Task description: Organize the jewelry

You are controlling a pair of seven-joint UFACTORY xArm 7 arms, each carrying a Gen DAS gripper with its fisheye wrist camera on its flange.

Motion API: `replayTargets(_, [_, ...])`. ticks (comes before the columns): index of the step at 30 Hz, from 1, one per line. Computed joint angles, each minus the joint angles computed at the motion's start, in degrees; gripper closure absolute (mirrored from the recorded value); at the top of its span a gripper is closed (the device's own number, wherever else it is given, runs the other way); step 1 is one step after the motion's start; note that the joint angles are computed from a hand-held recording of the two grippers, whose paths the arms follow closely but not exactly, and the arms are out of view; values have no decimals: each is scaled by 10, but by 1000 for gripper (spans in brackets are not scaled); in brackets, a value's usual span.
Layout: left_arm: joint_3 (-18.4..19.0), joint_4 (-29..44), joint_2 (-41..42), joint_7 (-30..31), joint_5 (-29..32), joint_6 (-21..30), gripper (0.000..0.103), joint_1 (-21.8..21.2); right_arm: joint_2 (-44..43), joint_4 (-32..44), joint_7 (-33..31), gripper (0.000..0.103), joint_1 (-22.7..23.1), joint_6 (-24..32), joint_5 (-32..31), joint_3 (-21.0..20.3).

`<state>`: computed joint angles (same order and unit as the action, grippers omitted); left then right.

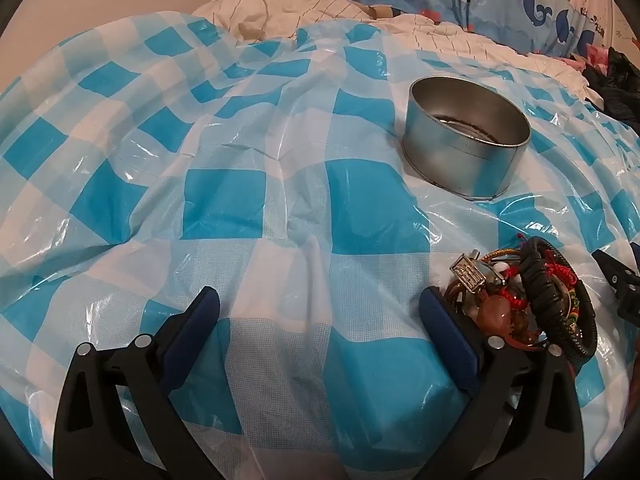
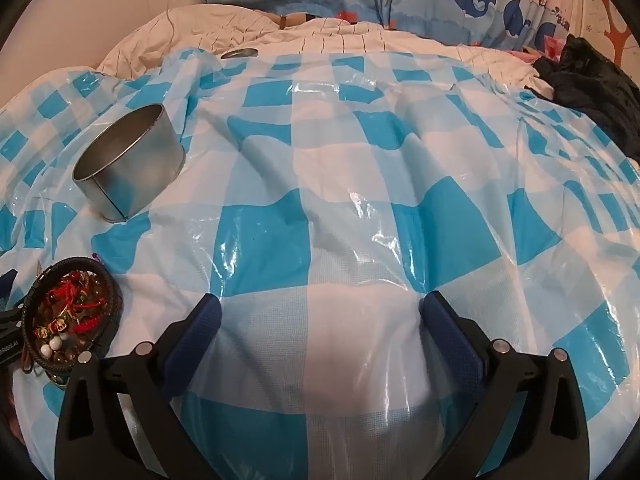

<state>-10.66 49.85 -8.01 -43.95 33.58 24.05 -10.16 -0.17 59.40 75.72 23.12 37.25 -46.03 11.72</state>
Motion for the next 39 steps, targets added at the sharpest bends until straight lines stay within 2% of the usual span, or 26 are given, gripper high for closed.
replayTargets(39, [5, 9, 12, -14, 8, 9, 7, -8, -12, -5, -4, 6, -8, -8, 6, 3])
